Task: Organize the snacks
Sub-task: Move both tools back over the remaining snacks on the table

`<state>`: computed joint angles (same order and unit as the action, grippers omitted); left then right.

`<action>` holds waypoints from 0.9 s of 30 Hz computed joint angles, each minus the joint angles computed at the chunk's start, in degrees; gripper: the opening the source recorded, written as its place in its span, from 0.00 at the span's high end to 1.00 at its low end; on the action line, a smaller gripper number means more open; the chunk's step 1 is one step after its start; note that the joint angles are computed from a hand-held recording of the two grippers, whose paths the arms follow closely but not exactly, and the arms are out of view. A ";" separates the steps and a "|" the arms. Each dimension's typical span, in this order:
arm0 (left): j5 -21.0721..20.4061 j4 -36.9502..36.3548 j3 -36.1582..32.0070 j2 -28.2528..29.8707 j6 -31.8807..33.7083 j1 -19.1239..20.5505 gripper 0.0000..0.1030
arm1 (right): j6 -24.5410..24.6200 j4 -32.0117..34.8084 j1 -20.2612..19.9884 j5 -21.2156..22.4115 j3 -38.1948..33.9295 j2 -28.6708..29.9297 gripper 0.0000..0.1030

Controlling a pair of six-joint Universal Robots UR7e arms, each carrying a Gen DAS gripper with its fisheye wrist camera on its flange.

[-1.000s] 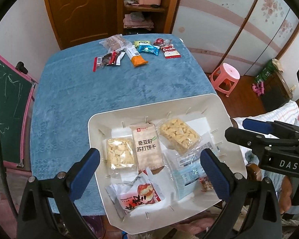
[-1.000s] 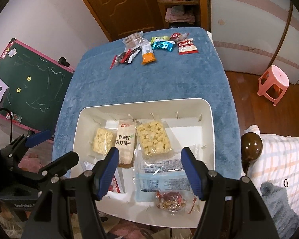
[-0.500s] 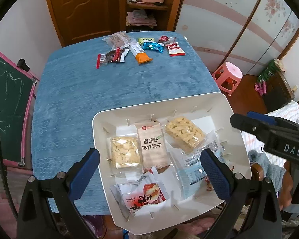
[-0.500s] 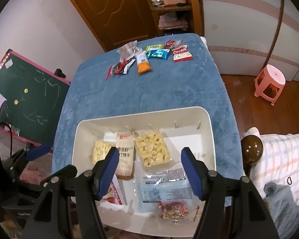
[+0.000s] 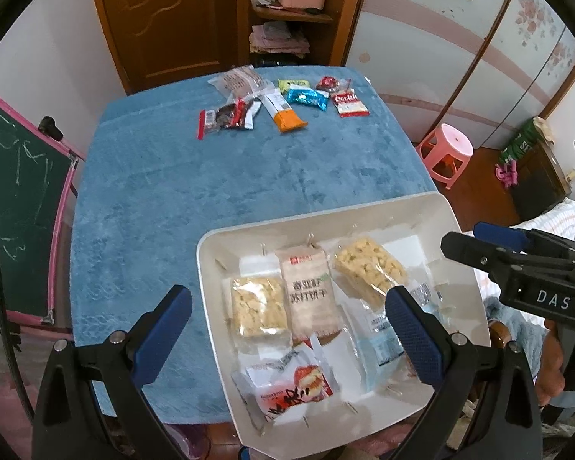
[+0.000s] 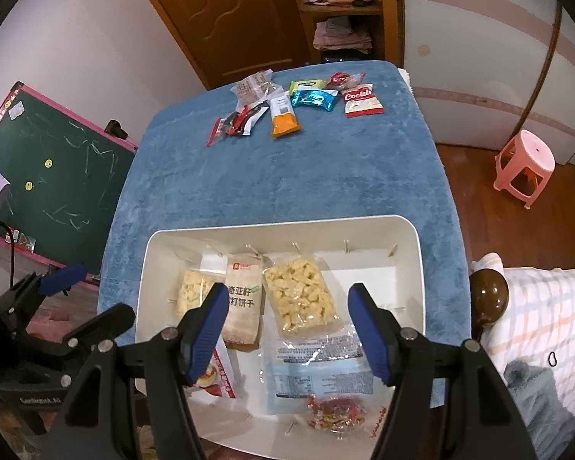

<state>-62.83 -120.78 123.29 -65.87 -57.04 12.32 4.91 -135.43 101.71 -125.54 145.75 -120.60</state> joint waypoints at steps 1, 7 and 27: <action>0.52 0.21 -0.30 -0.13 0.42 0.28 0.02 | -0.10 -0.19 -0.18 0.14 -0.35 0.48 0.37; 5.48 2.29 -4.12 0.18 4.23 2.36 0.02 | -1.77 -2.53 1.48 -2.40 -3.68 5.27 0.37; 20.32 -2.65 -31.50 15.43 28.56 16.71 0.02 | -23.12 -25.41 4.10 -7.70 -30.41 33.63 0.37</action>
<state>-42.51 -123.44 91.79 -50.44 -28.48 29.03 -18.21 -160.84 105.81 -133.24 115.33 -86.97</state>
